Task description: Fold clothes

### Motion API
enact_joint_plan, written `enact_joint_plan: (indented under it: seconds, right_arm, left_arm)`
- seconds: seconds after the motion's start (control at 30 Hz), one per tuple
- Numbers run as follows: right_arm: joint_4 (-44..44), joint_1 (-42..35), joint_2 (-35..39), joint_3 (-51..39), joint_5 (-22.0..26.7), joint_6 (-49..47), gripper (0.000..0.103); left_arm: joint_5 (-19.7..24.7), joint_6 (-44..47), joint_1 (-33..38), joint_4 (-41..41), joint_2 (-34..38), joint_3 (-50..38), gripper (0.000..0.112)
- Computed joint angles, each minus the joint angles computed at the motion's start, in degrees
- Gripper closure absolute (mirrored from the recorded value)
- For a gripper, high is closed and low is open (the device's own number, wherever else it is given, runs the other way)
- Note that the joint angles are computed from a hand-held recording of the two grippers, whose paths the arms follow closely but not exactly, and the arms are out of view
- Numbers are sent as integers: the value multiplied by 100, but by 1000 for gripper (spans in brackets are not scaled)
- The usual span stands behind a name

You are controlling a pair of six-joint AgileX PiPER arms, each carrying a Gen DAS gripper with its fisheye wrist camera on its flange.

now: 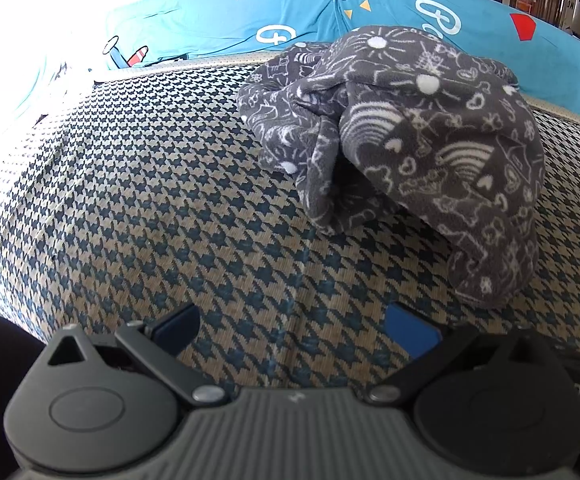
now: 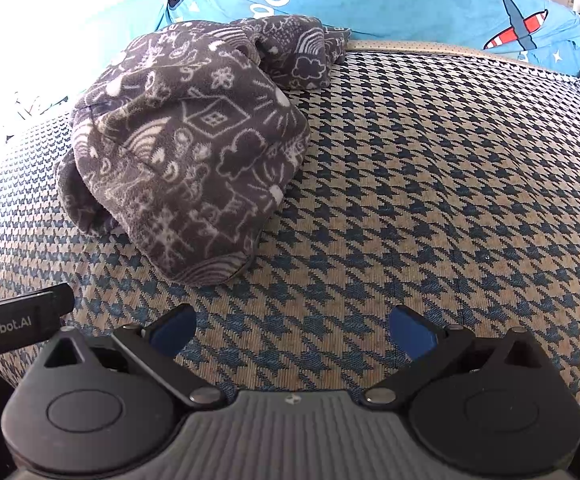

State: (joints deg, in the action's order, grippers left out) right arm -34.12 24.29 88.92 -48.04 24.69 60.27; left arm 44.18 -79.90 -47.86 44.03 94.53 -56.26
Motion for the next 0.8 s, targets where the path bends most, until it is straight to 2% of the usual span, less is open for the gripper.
enact_joint_plan:
  seconds: [0.8]
  right_arm:
    - [2, 6, -16, 23, -9, -67, 0]
  left_arm:
    - [16, -13, -10, -8, -15, 19, 9]
